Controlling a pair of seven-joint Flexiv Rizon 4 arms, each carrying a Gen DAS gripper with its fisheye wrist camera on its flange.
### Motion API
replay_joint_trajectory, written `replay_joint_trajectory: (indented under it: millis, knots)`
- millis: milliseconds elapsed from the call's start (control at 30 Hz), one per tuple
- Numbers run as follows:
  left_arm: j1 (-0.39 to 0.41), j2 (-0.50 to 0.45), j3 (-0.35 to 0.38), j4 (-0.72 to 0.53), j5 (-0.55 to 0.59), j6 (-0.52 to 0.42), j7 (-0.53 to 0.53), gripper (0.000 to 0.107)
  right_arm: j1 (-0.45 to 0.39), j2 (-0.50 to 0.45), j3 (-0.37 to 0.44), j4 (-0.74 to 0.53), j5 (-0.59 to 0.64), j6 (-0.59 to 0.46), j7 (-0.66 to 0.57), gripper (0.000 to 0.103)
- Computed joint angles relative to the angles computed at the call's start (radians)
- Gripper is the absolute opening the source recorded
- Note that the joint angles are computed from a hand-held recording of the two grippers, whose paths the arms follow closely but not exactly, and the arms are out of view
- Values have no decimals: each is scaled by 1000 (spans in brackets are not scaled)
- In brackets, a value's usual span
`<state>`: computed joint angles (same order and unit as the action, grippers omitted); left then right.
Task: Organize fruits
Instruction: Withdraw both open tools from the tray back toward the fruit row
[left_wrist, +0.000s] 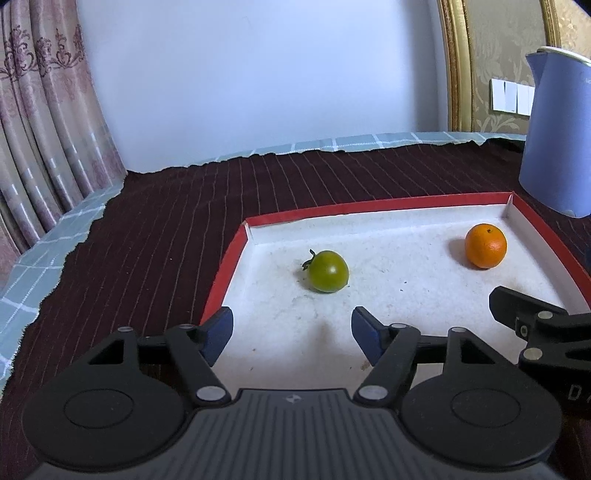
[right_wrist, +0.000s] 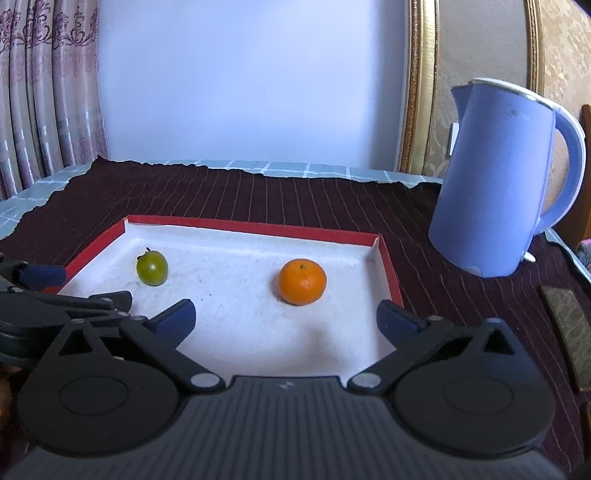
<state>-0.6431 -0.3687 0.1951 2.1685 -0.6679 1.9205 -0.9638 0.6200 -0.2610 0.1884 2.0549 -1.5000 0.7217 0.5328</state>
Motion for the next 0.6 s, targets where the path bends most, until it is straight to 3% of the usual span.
replay_joint_trajectory:
  millis: [600]
  knots:
    - [43, 39, -31, 51, 48, 1, -40, 71, 25, 18, 21, 29, 11, -53, 30, 103]
